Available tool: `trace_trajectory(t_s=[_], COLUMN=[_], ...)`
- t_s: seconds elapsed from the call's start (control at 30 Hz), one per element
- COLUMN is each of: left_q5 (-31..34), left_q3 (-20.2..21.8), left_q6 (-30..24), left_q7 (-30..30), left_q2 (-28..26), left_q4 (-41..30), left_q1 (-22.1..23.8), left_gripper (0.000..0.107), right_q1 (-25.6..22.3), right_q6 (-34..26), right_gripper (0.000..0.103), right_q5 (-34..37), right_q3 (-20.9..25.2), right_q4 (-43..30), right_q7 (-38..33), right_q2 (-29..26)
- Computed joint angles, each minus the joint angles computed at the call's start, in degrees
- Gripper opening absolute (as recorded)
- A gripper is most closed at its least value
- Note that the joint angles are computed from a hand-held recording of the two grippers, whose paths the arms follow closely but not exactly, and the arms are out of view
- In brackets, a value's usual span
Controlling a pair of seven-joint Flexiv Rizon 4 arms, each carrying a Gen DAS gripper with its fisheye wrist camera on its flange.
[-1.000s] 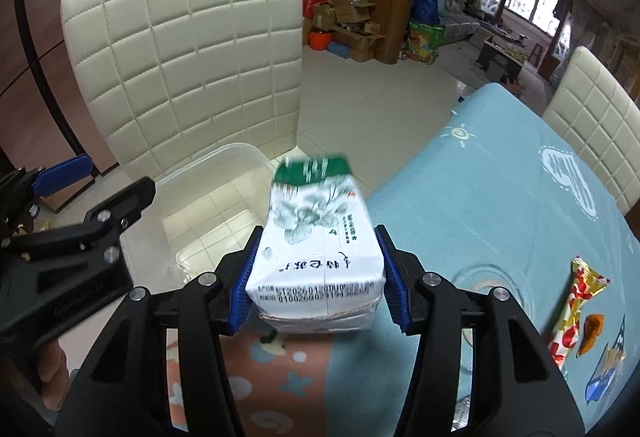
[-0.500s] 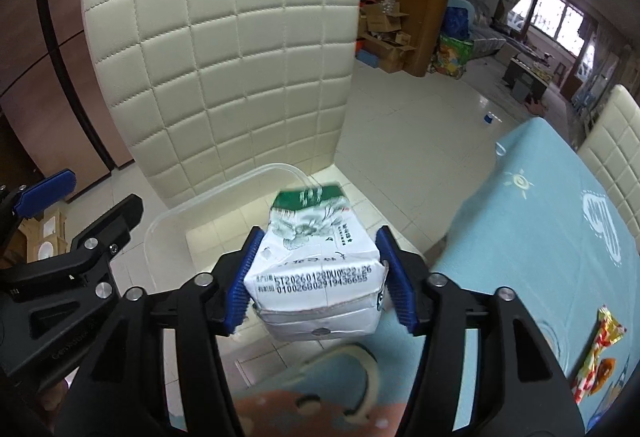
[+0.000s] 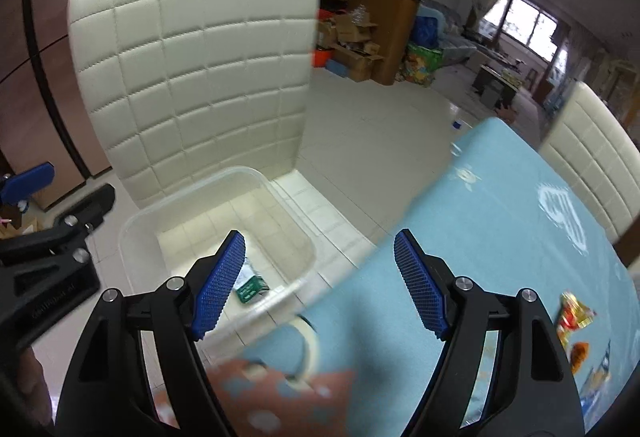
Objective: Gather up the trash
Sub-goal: 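Carry both items over the clear bin and open both tools to drop them, then grasp the white crumpled tissue with the left tool while the right tool grasps the pink paper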
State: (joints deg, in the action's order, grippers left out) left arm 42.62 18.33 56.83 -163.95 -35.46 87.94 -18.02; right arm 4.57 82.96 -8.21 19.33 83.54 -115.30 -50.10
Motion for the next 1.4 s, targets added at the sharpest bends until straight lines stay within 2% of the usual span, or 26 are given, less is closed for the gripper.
trace_trajectory(t_s=[0.1,0.2,0.27,0.37,0.47,0.57,0.7,0.77,0.83,0.93,1.07,1.1,1.13,1.23,1.33,1.4], left_q5=[-1.4,-2.5,-3.0,-5.3,-7.6,-9.6,-13.1,-14.8,-16.2,-18.7,-21.5,-22.1,-22.8,-24.8,-26.3,-27.1], left_q3=[-1.8,-2.9,-3.2,-4.9,-5.9,-6.2,-7.1,-7.7,-7.6,-7.8,-8.2,-8.2,-8.4,-9.5,-10.3,-10.5], left_q6=[1.4,4.0,5.0,7.2,9.7,11.0,13.2,13.5,13.4,13.0,12.8,12.7,12.5,12.0,11.3,10.8], left_q7=[1.6,3.8,4.8,8.8,12.8,16.3,20.8,23.3,25.6,28.9,32.6,33.4,34.4,37.0,40.0,41.8], left_q2=[0.2,-0.1,-0.5,-1.4,-2.6,-3.8,-5.3,-6.3,-7.4,-8.9,-10.3,-10.7,-11.0,-12.2,-13.6,-14.7], left_q4=[-0.1,-0.6,-1.3,-2.3,-3.3,-4.4,-5.2,-5.9,-7.0,-8.4,-9.8,-10.2,-10.6,-11.9,-13.8,-15.5], left_q1=[0.1,-0.7,-1.8,-2.6,-4.1,-6.3,-8.4,-9.5,-10.6,-11.7,-12.6,-12.8,-12.9,-13.3,-13.9,-14.3], left_gripper=[0.074,0.074,0.074,0.074,0.074,0.074,0.074,0.074,0.074,0.074,0.074,0.074,0.074,0.074,0.074,0.074], right_q1=[-2.4,-4.8,-5.6,-10.6,-12.6,-18.2,-23.4,-26.9,-31.1,-33.5,-34.5,-34.3,-34.1,-35.6,-31.8,-31.5], right_q6=[-2.1,-1.7,0.4,1.6,4.9,5.9,10.5,8.6,4.0,0.0,-1.2,-1.9,-3.4,-4.1,0.3,-0.8], right_gripper=[0.076,0.075,0.075,0.075,0.074,0.072,0.072,0.072,0.072,0.07,0.068,0.061,0.041,0.017,0.015,0.014], right_q5=[1.7,3.3,3.9,5.2,5.7,6.2,5.2,4.7,4.9,7.3,10.5,11.1,11.5,15.2,16.8,16.5], right_q3=[-0.8,-1.8,-4.2,-2.2,-4.5,-1.8,-2.5,-1.0,2.0,4.0,5.2,5.1,4.9,6.3,1.4,0.5], right_q4=[1.6,4.1,7.0,9.9,13.3,15.5,20.1,20.5,19.2,18.5,19.3,19.2,18.6,17.0,16.3,14.6], right_q7=[1.6,2.2,3.6,2.5,4.1,3.7,3.5,4.6,4.1,2.2,-1.6,-2.1,-2.7,-4.7,-2.9,-1.9], right_q2=[1.9,3.9,5.9,7.7,9.3,10.2,11.1,10.9,9.9,9.4,9.6,9.8,9.7,9.0,8.8,8.1])
